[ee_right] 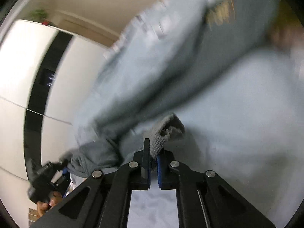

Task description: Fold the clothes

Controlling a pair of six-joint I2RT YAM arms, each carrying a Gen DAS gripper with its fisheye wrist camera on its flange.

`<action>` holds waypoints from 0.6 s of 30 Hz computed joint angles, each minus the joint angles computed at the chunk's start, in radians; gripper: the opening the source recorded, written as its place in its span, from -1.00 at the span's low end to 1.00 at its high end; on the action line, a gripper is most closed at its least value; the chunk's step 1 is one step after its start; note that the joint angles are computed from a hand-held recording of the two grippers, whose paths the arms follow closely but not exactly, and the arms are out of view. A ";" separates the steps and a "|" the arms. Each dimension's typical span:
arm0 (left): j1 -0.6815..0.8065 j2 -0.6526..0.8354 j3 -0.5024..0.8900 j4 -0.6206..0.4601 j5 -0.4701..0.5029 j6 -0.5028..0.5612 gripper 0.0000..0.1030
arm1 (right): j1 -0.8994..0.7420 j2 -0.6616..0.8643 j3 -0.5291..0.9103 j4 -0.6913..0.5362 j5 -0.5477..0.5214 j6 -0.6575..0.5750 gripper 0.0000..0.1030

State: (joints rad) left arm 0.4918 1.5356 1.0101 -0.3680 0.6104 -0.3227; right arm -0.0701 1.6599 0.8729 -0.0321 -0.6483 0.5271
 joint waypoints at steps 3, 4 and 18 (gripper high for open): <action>0.125 -0.080 -0.005 -0.036 0.120 0.065 -0.75 | -0.127 -0.195 -0.022 0.005 -0.007 -0.075 -0.92; 0.168 -0.101 -0.001 -0.052 0.164 0.087 -0.75 | -0.174 -0.258 -0.036 0.009 -0.003 -0.098 -0.92; 0.430 0.079 -0.121 -0.124 0.118 0.290 -0.75 | -0.839 -0.032 -0.075 -0.220 -0.041 -0.387 -0.91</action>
State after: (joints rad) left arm 0.9218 1.6147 0.8887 -0.4922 0.7289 -0.0325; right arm -0.9088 1.6281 0.7981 -0.2525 -0.6894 0.1396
